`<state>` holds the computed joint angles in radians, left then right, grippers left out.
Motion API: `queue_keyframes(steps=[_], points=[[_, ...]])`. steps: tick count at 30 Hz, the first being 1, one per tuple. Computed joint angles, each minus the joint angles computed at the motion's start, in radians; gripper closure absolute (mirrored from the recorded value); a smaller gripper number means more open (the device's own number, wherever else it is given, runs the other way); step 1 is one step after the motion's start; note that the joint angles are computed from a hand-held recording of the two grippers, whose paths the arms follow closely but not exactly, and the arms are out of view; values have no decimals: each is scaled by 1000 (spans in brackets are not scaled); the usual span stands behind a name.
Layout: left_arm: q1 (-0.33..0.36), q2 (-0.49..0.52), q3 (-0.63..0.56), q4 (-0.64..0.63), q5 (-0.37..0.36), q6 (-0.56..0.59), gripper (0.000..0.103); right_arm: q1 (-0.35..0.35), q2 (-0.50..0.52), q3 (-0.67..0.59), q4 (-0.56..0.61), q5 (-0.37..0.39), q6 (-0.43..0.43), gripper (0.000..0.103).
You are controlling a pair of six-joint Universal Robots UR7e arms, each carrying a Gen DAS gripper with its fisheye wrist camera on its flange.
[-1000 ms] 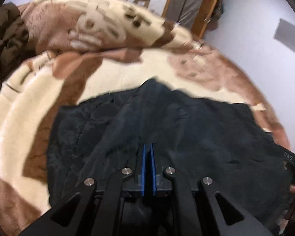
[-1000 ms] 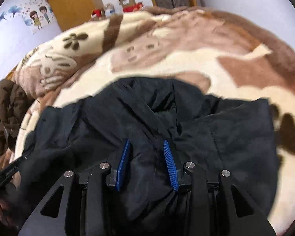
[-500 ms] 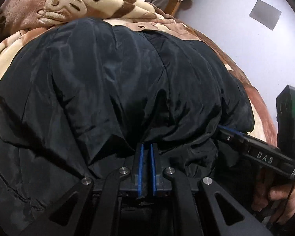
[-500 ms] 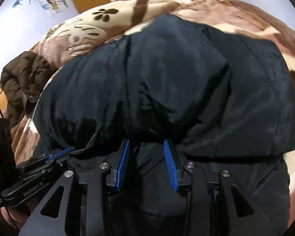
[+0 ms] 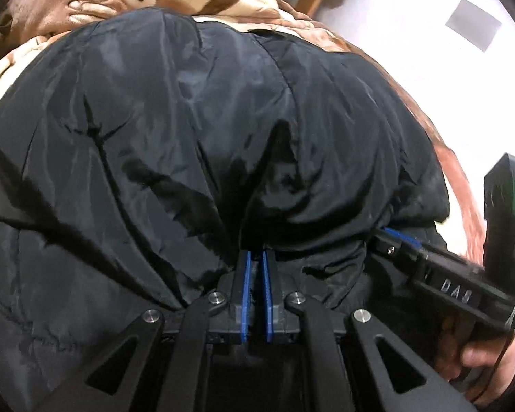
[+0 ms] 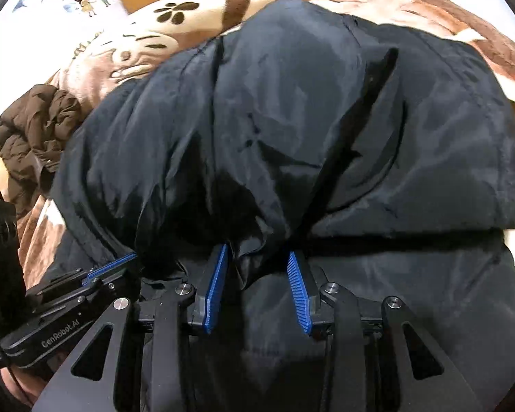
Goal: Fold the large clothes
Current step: 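Press the folded hem flat onto the jacket with both tools and release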
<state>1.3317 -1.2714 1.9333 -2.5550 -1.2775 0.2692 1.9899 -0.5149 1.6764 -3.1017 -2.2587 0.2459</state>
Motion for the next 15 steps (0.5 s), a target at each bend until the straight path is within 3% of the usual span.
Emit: queue_keyframes(steps=[9,15], points=[[5,52,-19,-53,27,10,95,-16,36,-14,-44,-21,-40,68],[-11,72,-5,-108,65,30,95,-10,61,-63,-3,-50,-49,68]])
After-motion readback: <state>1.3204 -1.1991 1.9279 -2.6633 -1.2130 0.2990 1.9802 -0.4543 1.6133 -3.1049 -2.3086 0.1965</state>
